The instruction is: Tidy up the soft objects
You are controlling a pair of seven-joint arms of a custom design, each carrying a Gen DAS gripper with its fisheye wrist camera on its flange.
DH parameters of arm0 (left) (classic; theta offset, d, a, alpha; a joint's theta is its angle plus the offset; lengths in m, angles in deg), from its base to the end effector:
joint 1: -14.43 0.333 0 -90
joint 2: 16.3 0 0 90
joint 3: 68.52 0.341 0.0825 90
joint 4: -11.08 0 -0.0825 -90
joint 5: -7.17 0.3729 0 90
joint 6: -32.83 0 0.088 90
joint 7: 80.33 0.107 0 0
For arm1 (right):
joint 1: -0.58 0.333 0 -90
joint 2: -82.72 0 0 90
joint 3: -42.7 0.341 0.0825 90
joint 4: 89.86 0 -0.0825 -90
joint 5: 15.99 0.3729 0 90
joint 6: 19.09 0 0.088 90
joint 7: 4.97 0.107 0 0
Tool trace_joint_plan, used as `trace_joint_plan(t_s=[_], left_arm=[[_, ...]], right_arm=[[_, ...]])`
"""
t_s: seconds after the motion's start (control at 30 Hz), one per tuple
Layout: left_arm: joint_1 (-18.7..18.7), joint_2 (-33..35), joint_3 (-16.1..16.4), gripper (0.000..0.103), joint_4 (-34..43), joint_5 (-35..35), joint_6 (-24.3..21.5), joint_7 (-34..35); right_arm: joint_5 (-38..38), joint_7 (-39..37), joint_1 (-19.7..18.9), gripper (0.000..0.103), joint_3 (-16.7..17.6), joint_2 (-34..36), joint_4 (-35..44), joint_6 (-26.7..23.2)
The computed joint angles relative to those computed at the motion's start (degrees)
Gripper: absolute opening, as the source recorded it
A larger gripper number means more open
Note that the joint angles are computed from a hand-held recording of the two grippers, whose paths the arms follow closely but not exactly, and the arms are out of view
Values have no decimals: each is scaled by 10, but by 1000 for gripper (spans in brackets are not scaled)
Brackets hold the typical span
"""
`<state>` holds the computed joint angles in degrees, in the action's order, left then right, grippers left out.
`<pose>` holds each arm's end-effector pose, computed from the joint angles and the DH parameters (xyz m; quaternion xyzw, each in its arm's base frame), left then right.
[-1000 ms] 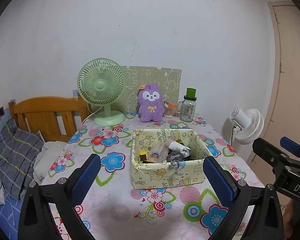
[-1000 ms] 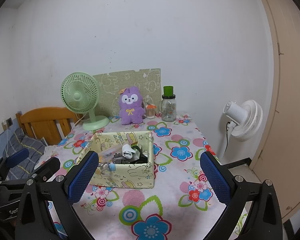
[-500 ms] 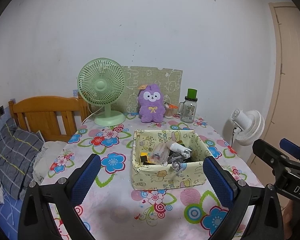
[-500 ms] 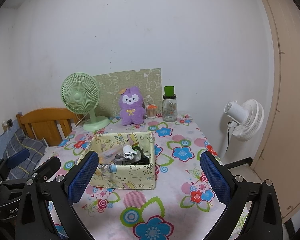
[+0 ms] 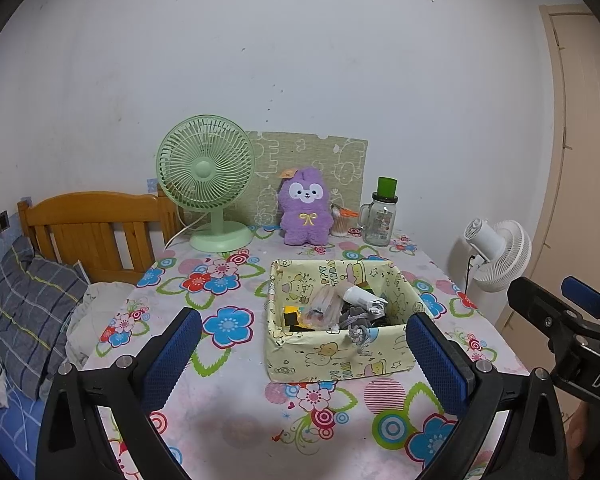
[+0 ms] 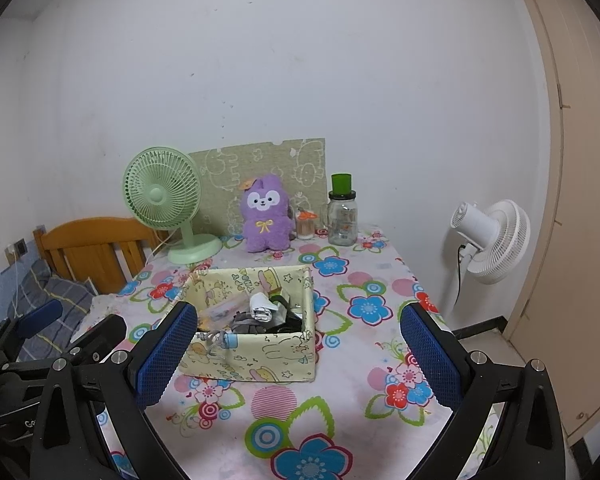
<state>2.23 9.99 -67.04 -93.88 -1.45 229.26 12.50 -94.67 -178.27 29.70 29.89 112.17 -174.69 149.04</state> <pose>0.6835 -0.1152 0.4526 -0.5734 0.6181 -0.4164 0.3404 0.6694 0.2990 0.4723 -0.5731 0.6117 -0.3571 0.4121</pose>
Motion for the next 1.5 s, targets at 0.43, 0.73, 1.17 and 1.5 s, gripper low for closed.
trace_joint_plan(t_s=[0.43, 0.73, 1.17, 1.5], left_arm=[[2, 0, -1, 103, 1, 3, -1, -3], [-1, 3, 3, 103, 3, 2, -3, -3], [-6, 5, 8, 103, 7, 1, -5, -6], [-5, 5, 7, 103, 7, 2, -6, -7]], right_arm=[[3, -1, 2, 103, -3, 1, 1, 1], [5, -2, 2, 103, -4, 2, 1, 3], [13, -6, 4, 103, -6, 4, 1, 4], [14, -6, 6, 103, -7, 4, 0, 3]])
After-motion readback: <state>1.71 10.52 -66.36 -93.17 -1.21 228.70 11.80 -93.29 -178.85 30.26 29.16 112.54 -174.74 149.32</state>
